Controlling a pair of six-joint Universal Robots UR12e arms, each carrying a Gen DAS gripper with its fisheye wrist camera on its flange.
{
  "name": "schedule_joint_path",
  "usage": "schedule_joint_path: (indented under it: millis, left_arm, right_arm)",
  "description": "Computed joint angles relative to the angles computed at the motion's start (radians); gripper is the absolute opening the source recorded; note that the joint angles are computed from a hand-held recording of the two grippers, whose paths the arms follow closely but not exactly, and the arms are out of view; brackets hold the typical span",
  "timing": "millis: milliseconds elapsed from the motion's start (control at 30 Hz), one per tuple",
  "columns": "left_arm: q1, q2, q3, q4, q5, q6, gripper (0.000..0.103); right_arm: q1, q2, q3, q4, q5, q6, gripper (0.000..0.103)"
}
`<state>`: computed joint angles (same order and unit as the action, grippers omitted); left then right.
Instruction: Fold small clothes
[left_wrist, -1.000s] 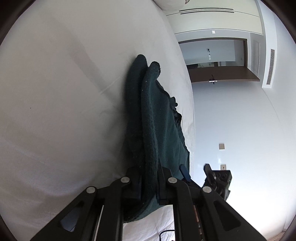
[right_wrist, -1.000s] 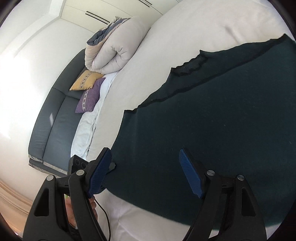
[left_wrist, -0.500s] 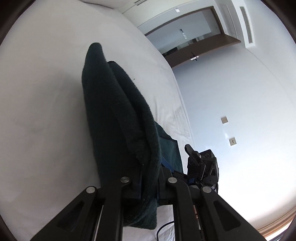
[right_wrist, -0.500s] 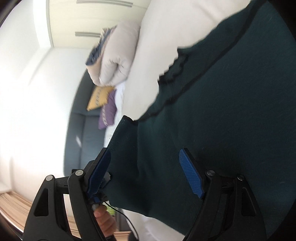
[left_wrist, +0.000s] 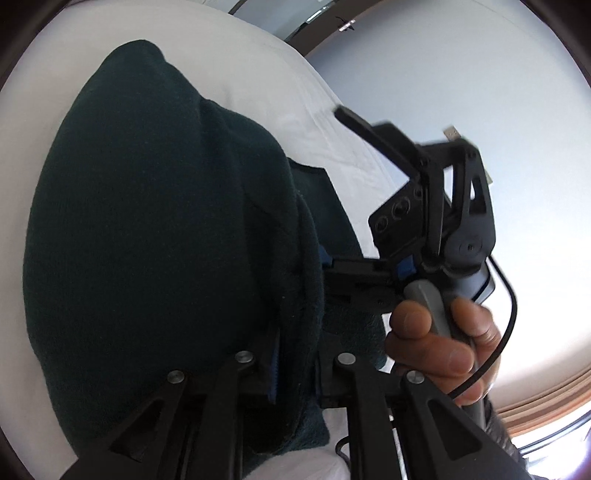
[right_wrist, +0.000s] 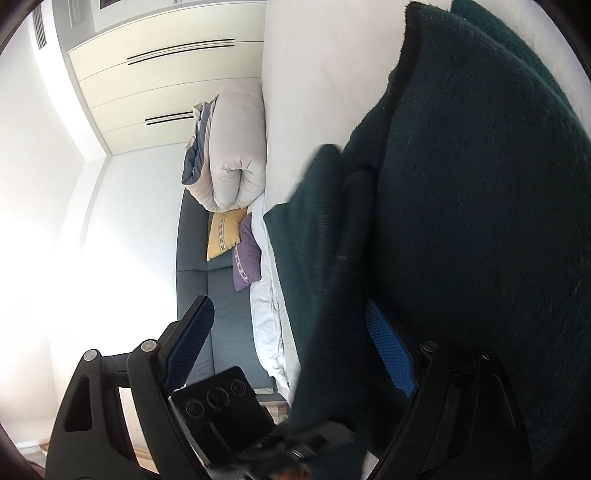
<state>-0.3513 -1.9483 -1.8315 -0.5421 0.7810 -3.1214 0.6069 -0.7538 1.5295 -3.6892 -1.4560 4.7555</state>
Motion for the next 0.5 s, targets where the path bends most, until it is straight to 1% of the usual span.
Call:
schedule_joint_path:
  millis: [33, 67, 133, 200, 267, 367, 400, 433, 467, 500]
  left_arm:
    - [-0.002, 0.003, -0.004, 0.000, 0.003, 0.021, 0.023]
    - [-0.002, 0.008, -0.009, -0.008, -0.003, 0.046, 0.034]
    - [0.009, 0.019, -0.020, -0.028, -0.025, 0.089, 0.047]
    - [0.024, 0.042, -0.046, -0.007, -0.041, 0.113, 0.052]
    - [0.042, 0.069, -0.080, 0.050, -0.042, 0.115, 0.057]
    - [0.085, 0.094, -0.119, 0.116, -0.066, 0.095, 0.058]
    - [0.091, 0.096, -0.122, 0.133, -0.064, 0.074, 0.059]
    - [0.103, 0.097, -0.128, 0.145, -0.061, 0.057, 0.059]
    - [0.112, 0.095, -0.130, 0.151, -0.059, 0.036, 0.059]
    - [0.119, 0.091, -0.129, 0.150, -0.061, 0.021, 0.059]
  right_arm:
    - [-0.002, -0.001, -0.002, 0.013, 0.002, -0.003, 0.084]
    - [-0.006, -0.003, -0.004, 0.032, 0.010, -0.007, 0.084]
    - [-0.011, -0.013, -0.005, 0.074, 0.024, -0.023, 0.084]
    - [-0.016, -0.025, -0.005, 0.128, 0.039, -0.042, 0.084]
    - [-0.022, -0.038, -0.006, 0.191, 0.050, -0.067, 0.083]
    - [-0.026, -0.058, -0.011, 0.288, 0.064, -0.121, 0.081]
    - [-0.013, -0.059, -0.020, 0.318, 0.054, -0.136, 0.077]
    - [-0.012, -0.065, -0.029, 0.369, 0.054, -0.170, 0.074]
    - [-0.010, -0.074, -0.039, 0.440, 0.051, -0.212, 0.064]
    - [-0.009, -0.077, -0.053, 0.495, 0.052, -0.237, 0.048]
